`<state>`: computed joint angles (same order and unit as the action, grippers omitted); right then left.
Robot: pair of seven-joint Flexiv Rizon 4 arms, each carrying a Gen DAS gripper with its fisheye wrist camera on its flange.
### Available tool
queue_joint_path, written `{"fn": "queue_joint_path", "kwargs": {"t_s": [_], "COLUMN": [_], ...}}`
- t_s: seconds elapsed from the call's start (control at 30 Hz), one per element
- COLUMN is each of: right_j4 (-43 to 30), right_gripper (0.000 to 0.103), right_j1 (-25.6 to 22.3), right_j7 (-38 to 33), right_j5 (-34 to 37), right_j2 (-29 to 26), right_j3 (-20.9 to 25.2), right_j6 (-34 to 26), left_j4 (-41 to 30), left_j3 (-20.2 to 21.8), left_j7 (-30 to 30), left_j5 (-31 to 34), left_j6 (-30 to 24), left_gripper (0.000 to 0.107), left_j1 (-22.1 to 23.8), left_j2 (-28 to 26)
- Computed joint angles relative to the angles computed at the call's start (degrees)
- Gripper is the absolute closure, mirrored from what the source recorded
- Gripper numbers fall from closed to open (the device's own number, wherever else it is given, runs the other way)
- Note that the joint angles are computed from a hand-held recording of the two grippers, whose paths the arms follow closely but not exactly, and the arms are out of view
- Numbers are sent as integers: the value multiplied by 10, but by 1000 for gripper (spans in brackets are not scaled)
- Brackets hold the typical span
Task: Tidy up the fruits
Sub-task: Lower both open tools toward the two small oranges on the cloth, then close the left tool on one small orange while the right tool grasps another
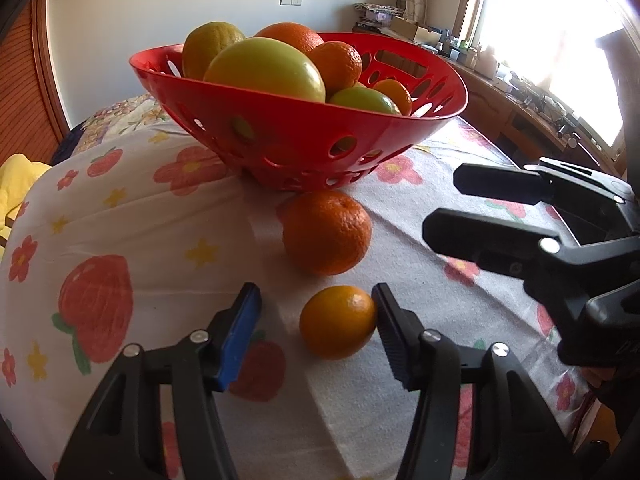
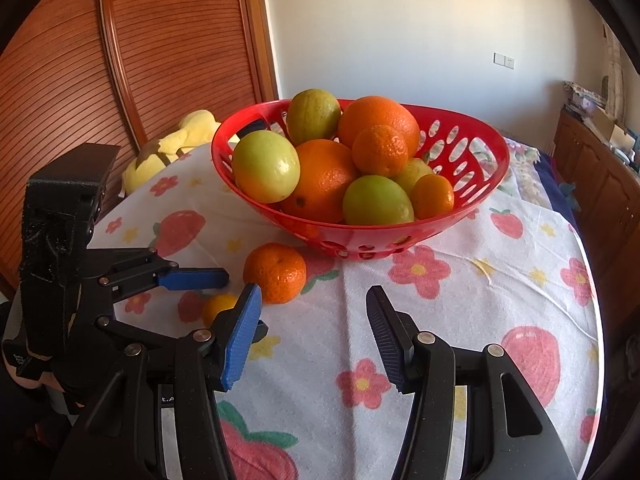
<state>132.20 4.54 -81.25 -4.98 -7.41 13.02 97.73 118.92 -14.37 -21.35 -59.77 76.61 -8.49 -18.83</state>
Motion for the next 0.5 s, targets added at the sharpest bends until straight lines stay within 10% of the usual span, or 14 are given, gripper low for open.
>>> {"fn": "queue_joint_path", "kwargs": {"t_s": [0.13, 0.5], "right_j4": [-2, -45], "right_gripper": [47, 47], "right_j1": [4, -11], "right_j7": [0, -30], "right_j5": [-2, 24], "right_j2": [-4, -41], "right_j3": [-1, 32], "right_j6": [-2, -33], "left_j4": [5, 12], "left_j3": [0, 15], "left_j7": [15, 30], "left_j5": [-8, -36], "left_j6": [4, 3], "left_gripper": [73, 73], "left_j1": [0, 9], "left_j2": [3, 16]}}
